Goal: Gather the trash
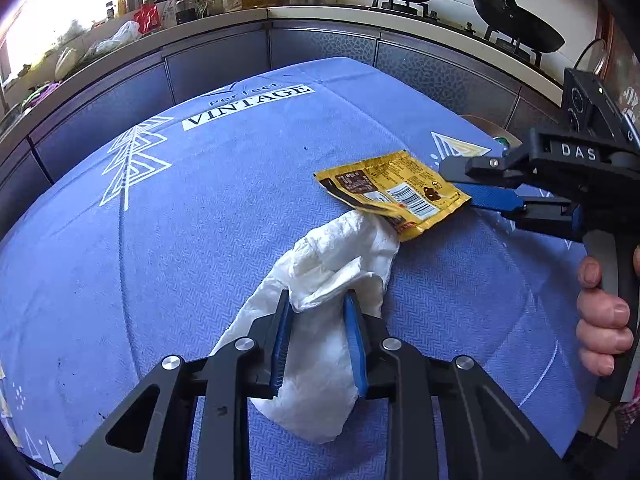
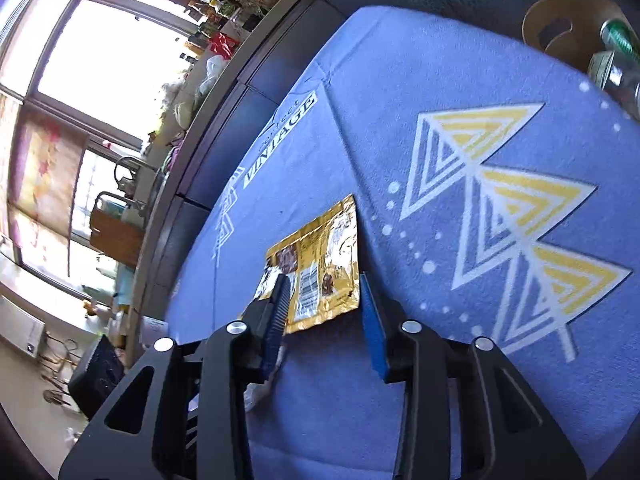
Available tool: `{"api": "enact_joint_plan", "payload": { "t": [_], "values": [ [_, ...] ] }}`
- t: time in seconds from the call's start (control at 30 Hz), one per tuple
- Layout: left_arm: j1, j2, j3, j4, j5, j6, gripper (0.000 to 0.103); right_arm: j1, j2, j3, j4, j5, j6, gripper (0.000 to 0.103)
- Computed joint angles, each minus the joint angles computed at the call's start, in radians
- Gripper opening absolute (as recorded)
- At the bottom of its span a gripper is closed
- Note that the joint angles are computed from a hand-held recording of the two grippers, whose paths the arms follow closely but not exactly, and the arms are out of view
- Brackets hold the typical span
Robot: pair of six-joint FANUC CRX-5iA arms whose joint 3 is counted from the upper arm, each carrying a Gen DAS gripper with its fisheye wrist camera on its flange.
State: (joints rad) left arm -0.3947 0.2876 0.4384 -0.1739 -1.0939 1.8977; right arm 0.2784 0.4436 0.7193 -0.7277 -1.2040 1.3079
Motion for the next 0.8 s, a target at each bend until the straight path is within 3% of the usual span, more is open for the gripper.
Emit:
{"api": "enact_joint_plan", "payload": {
  "t": [0.07, 0.1, 0.17, 0.27, 0.47, 0.6, 0.67, 0.8],
  "values": [
    [0.023, -0.009, -0.021, 0.046, 0.016, -0.001, 0.020, 0.002, 0.003, 0.001, -0.018, -0.003, 0.003, 0.028],
    [0.032, -0.015, -0.035, 0.067, 0.027, 0.000, 0.018, 0.008, 0.000, -0.004, -0.011, 0.001, 0.005, 0.012],
    [0.043, -0.022, -0.050, 0.090, 0.038, 0.008, 0.015, 0.019, -0.007, -0.013, -0.002, 0.018, 0.011, 0.002],
    [0.060, -0.033, -0.074, 0.138, 0.049, 0.003, 0.006, 0.048, -0.044, -0.049, 0.062, 0.075, 0.016, 0.001],
    [0.070, -0.081, -0.111, 0.170, 0.092, 0.007, 0.005, 0.042, -0.150, -0.161, 0.105, 0.196, 0.034, 0.001],
    [0.078, -0.101, -0.116, 0.231, 0.126, -0.018, 0.005, 0.004, -0.185, -0.204, 0.091, 0.211, 0.036, 0.001],
    [0.058, -0.081, -0.066, 0.205, 0.112, -0.017, 0.005, -0.001, -0.186, -0.216, 0.129, 0.199, 0.017, 0.001],
    [0.018, 0.015, 0.074, 0.191, 0.049, -0.053, 0.005, -0.064, -0.207, -0.251, 0.056, 0.195, 0.037, 0.001]
  ]
}}
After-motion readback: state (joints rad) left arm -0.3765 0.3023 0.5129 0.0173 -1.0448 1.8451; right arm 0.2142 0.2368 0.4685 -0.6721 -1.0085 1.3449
